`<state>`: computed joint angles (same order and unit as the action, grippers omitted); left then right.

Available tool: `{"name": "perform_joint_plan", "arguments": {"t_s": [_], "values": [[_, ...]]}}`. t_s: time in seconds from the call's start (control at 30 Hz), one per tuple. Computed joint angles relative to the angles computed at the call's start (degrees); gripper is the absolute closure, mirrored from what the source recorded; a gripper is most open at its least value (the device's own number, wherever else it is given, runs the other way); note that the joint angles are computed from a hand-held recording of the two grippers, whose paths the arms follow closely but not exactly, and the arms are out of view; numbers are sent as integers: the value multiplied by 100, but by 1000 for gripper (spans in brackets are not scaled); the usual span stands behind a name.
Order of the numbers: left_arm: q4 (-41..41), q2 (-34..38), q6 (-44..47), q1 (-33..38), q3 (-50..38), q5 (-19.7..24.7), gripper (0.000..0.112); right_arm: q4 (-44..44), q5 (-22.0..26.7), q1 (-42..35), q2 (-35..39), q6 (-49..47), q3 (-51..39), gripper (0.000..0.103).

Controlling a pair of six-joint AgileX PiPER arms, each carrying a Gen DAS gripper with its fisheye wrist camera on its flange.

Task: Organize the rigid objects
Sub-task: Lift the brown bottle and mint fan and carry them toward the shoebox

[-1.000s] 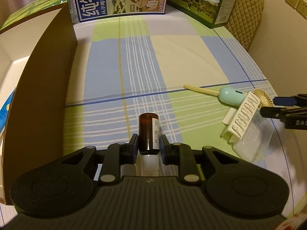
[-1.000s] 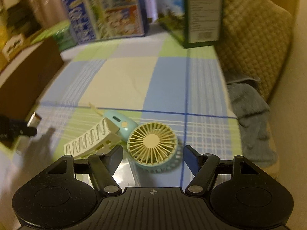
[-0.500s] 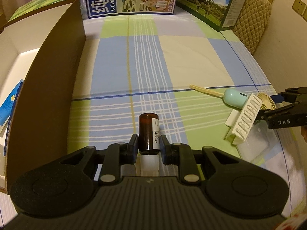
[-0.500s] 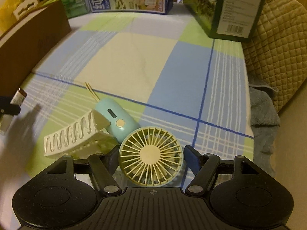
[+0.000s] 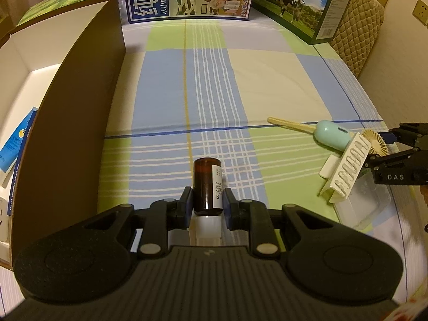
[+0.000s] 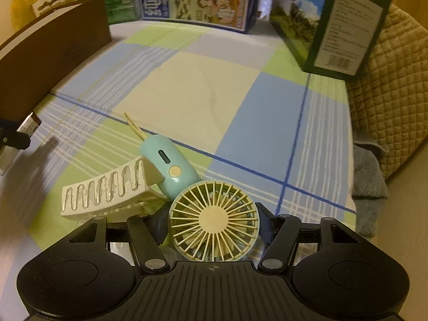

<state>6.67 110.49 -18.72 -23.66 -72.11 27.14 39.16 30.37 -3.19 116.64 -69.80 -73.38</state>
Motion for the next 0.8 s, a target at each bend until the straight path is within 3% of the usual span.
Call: {"name": "perform_joint_plan", "arguments": {"t_s": [0.8], "values": [[56,-466,-25,-60,113,-96,93,285,149,-265,-854,736,309,43]]}}
